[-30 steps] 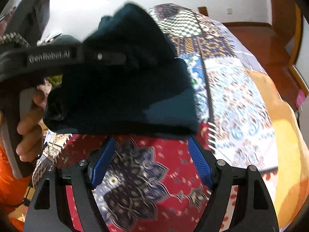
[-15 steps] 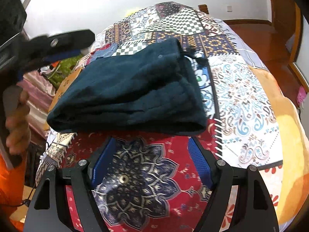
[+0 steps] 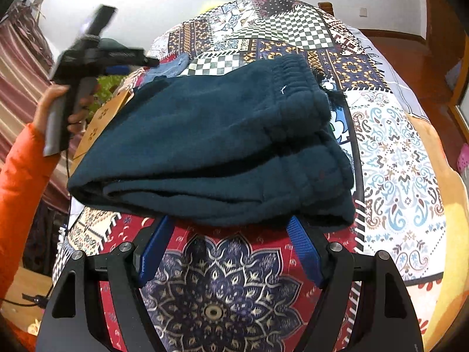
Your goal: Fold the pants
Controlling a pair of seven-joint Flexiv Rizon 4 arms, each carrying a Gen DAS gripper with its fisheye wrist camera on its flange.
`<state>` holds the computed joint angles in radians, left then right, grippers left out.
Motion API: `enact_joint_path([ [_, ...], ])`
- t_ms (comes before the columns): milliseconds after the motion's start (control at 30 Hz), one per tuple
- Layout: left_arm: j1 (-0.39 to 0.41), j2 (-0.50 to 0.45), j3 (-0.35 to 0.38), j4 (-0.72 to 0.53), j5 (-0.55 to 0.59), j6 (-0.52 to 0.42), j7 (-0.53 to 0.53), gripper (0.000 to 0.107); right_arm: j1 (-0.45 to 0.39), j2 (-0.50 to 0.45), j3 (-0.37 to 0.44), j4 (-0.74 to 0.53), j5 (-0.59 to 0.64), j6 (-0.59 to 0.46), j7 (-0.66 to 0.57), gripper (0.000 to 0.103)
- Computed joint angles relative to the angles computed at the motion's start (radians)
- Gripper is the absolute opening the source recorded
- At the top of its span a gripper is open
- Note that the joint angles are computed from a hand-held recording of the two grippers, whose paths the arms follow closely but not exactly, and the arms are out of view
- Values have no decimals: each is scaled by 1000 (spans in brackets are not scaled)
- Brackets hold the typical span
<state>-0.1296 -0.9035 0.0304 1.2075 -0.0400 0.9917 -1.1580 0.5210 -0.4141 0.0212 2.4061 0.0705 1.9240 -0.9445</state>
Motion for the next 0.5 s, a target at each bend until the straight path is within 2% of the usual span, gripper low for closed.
enact_joint_path([
  [67,-7,-46,21,-48,26,-41,19,86,-10,-4,2,-11,-10,-17,1,75],
  [133,-2,-68,23,-53,48,-26,50,97,8,-1,-19,-14,-9,-36,1,75],
  [167,-3,-67,33,-21,78,42,67,100,26,0,-39,-15,-5,-46,0,75],
  [233,6,-52,34,32,95,118,91,103,63,7,-75,-11,4,-61,1,75],
  [333,32,-9,37,110,72,140,88,103,124,21,-137,-1,20,-79,8,75],
  [500,70,82,57,291,57,246,66,103,235,47,-244,29,58,-71,12,75],
])
